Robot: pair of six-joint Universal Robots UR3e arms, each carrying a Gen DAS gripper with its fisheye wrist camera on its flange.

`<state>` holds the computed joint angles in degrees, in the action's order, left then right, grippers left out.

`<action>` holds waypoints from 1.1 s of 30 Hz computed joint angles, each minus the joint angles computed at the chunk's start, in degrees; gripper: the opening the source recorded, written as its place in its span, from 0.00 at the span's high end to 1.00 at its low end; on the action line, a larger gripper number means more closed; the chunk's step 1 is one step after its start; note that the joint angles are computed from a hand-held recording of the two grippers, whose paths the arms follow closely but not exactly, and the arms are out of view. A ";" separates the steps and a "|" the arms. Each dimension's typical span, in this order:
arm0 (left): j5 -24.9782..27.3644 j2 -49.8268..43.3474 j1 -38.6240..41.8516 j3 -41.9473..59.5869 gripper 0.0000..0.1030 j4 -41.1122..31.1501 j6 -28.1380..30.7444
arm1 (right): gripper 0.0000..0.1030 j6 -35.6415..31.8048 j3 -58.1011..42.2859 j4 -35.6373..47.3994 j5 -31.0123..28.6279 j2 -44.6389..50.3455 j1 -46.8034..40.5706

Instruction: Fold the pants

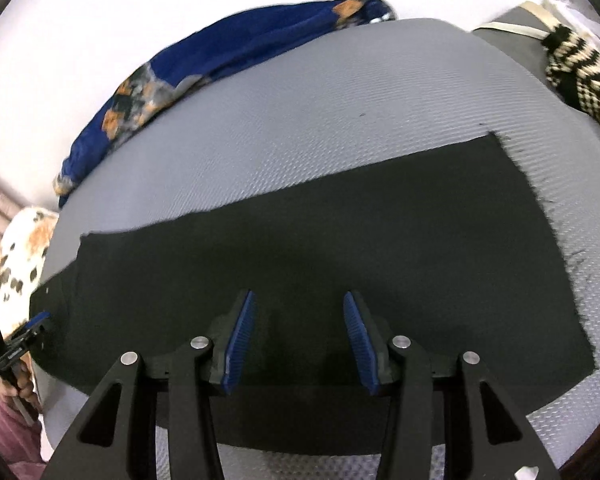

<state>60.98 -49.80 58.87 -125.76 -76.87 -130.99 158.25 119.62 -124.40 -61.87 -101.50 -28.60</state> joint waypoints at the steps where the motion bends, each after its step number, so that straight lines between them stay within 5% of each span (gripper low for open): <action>1: 1.03 -2.06 0.27 -0.84 0.50 3.21 -0.53 | 0.56 0.01 0.00 -0.08 0.13 0.07 -0.35; 3: -2.70 -2.69 4.33 -0.14 0.50 -1.33 3.83 | 0.56 0.17 0.09 -0.91 -0.76 0.47 -0.32; 10: -2.28 -4.02 4.20 2.24 0.52 -2.93 1.04 | 0.56 -0.81 -1.57 0.87 -0.22 1.79 -3.42; 18: -2.91 -4.37 -1.70 7.70 0.51 -5.83 -4.40 | 0.54 -12.23 -17.89 19.20 4.00 12.45 -15.29; 33: 6.24 -22.47 -40.08 15.17 0.47 11.80 -29.33 | 0.54 -29.81 -53.01 56.61 8.80 41.00 -26.69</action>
